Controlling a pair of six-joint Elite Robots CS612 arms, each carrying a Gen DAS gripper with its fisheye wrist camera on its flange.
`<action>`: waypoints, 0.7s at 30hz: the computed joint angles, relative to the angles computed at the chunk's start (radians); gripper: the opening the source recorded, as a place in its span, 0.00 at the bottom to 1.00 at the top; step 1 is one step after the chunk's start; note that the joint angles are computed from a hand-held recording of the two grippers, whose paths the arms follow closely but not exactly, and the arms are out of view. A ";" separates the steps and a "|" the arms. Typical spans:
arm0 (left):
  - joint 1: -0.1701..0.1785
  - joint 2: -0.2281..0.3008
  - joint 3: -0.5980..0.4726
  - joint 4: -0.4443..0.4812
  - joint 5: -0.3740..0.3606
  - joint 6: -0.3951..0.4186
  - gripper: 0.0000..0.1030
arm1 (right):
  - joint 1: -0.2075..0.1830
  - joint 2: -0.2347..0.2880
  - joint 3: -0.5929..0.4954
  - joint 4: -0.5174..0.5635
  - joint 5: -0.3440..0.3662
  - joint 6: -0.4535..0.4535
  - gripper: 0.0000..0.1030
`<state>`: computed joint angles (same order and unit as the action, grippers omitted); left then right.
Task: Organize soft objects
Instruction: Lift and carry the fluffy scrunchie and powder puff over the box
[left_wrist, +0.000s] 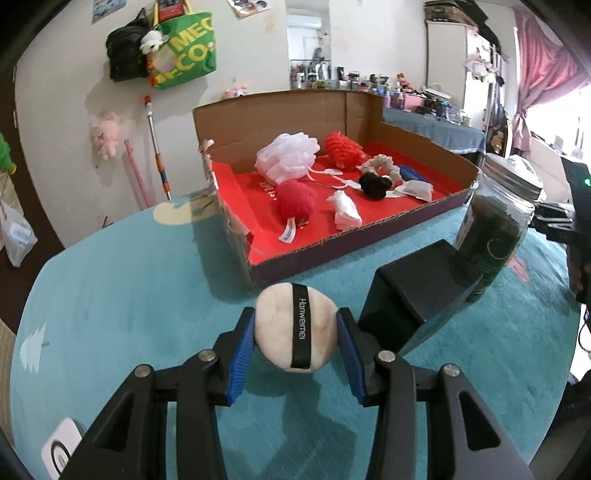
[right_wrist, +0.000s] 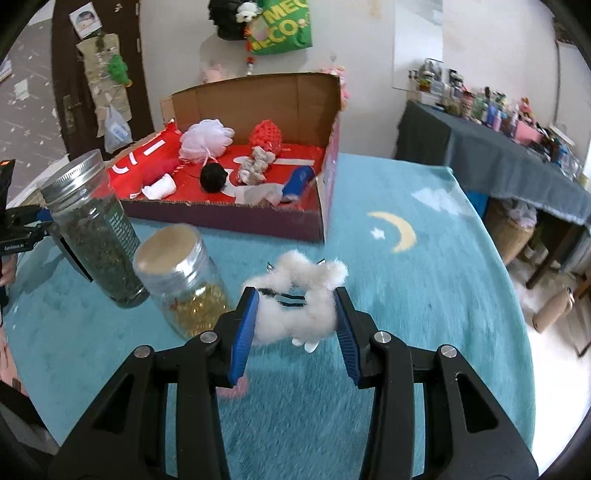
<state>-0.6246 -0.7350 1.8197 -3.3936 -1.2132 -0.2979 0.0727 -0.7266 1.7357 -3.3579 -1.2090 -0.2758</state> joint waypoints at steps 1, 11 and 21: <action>0.003 0.001 -0.003 -0.003 -0.009 0.009 0.45 | -0.001 0.002 -0.005 0.002 0.008 -0.010 0.38; 0.019 0.004 -0.023 -0.020 -0.052 0.079 0.45 | -0.005 0.017 -0.047 0.026 0.057 -0.070 0.38; 0.031 0.002 -0.060 0.007 -0.088 0.153 0.45 | -0.004 0.019 -0.080 0.059 0.086 -0.139 0.38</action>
<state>-0.5935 -0.7335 1.7598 -3.3863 -1.3011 -0.1448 0.0683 -0.7080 1.6558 -3.2992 -1.1234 -0.4152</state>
